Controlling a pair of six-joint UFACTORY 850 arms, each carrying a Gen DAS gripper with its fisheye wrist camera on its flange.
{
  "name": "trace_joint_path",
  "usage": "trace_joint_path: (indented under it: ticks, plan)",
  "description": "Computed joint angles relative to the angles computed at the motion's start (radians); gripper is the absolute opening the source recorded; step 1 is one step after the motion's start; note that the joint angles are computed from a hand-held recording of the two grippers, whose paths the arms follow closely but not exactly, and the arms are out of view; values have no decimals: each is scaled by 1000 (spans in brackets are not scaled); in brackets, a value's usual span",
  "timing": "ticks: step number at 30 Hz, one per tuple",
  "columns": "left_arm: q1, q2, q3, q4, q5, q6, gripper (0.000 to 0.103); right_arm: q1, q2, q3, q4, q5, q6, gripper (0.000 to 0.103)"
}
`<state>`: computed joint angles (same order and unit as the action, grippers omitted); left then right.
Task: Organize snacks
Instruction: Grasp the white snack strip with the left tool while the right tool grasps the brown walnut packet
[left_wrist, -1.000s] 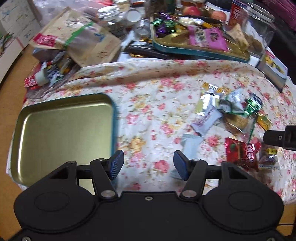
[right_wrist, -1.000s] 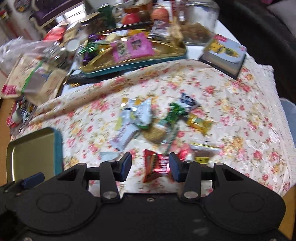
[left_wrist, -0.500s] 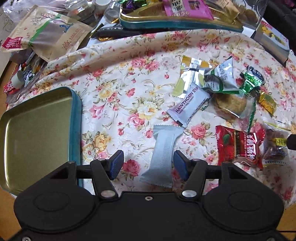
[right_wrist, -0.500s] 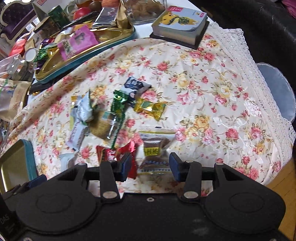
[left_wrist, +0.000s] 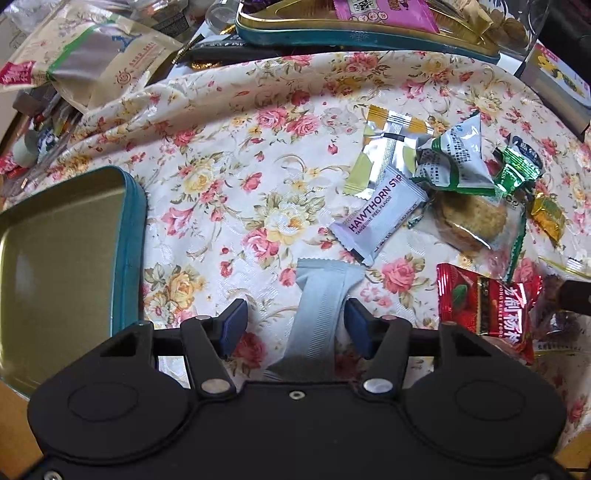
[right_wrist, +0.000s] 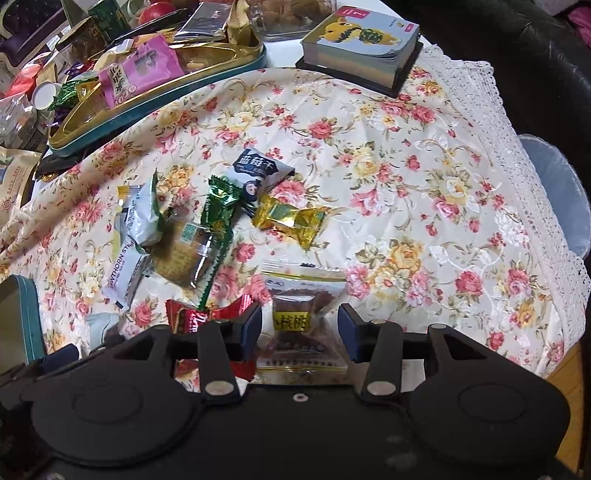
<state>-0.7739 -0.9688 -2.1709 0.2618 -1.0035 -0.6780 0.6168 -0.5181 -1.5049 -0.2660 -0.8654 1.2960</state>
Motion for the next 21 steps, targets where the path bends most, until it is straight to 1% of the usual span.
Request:
trace_joint_path:
  ticks: [4, 7, 13, 17, 19, 20, 21]
  plan:
    - [18, 15, 26, -56, 27, 6, 62, 6, -29, -23, 0, -31, -18, 47]
    - [21, 25, 46, -62, 50, 16, 62, 9, -46, -30, 8, -52, -35, 47]
    - [10, 25, 47, -39, 53, 9, 63, -20, -17, 35, 127, 22, -32, 45]
    - [21, 31, 57, -80, 57, -22, 62, -16, 6, 72, 99, 59, 21, 46]
    - [23, 37, 66, -85, 65, -9, 58, -15, 6, 72, 98, 58, 12, 46]
    - [23, 44, 77, -84, 76, -5, 51, -13, 4, 68, 98, 51, 8, 46]
    - [22, 49, 85, -81, 83, -2, 41, -12, -1, 61, 103, 40, 5, 46]
